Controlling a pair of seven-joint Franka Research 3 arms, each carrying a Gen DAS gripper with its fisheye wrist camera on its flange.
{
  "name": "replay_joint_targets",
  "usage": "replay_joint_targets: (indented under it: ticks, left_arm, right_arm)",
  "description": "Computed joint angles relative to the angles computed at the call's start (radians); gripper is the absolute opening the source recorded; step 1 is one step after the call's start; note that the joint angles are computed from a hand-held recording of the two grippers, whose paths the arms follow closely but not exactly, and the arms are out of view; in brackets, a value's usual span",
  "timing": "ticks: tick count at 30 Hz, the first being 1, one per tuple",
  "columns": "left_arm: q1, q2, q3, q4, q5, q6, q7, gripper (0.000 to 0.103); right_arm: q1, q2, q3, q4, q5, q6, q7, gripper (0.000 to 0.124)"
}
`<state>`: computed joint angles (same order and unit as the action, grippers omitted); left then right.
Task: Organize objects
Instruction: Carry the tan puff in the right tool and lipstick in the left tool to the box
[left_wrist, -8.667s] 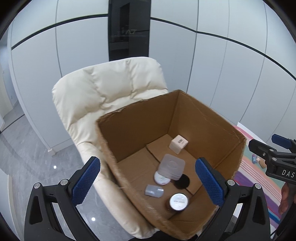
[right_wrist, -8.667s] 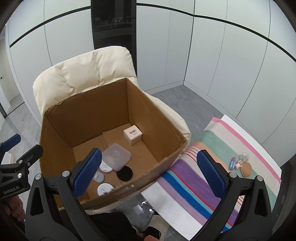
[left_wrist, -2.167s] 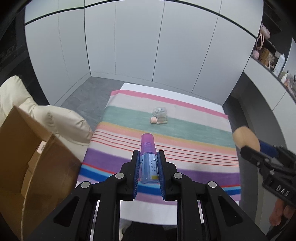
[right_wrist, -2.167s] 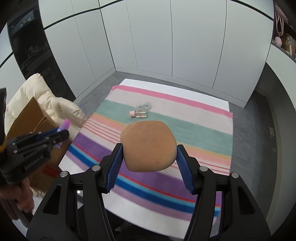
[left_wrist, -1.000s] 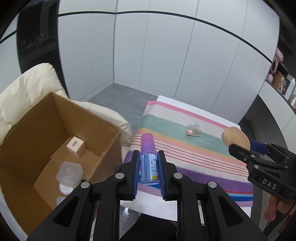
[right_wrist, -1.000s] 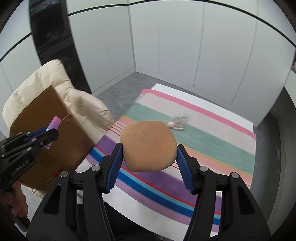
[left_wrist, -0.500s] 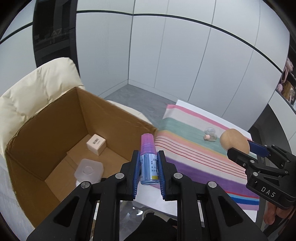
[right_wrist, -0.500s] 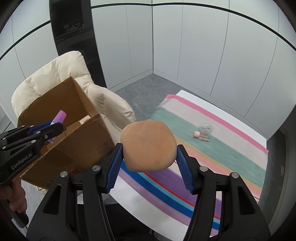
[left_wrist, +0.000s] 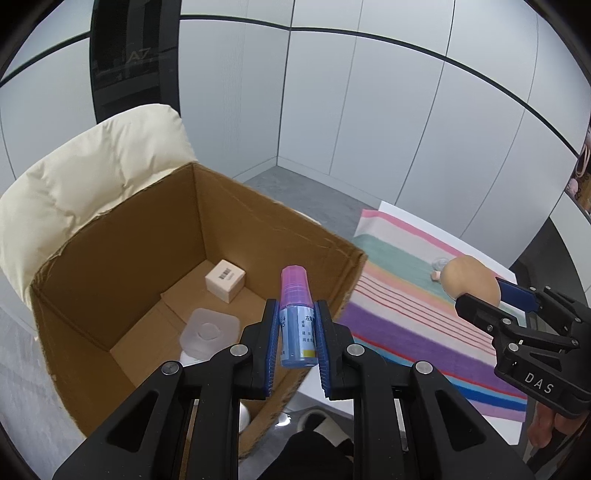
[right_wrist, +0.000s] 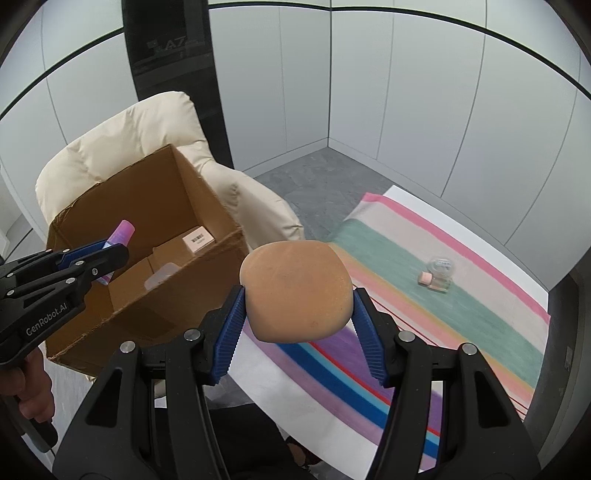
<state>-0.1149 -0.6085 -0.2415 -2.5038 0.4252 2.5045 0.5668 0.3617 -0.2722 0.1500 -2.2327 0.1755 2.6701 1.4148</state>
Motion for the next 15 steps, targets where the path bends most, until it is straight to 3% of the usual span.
replay_joint_targets:
  ticks: [7, 9, 11, 14, 15]
  left_arm:
    - [0.007, -0.06, 0.005, -0.048, 0.008, -0.027, -0.004, 0.02]
    - [0.019, -0.086, 0.0, -0.063, 0.022, -0.033, -0.014, 0.032]
    - [0.035, -0.111, -0.011, -0.072, 0.041, -0.047, -0.03, 0.07]
    - [0.095, -0.177, -0.064, -0.091, 0.112, -0.1, -0.109, 0.103]
    - [0.107, -0.193, -0.071, -0.094, 0.129, -0.115, -0.134, 0.103]
  right_arm:
    - [0.026, 0.022, 0.016, 0.026, 0.008, 0.002, -0.001, 0.06]
    - [0.033, 0.033, 0.022, 0.037, 0.005, 0.002, 0.002, 0.06]
    - [0.041, 0.041, 0.026, 0.045, 0.002, 0.002, 0.005, 0.06]
    - [0.056, 0.053, 0.033, 0.059, 0.001, 0.006, 0.007, 0.06]
    - [0.06, 0.058, 0.037, 0.063, -0.003, 0.007, 0.011, 0.06]
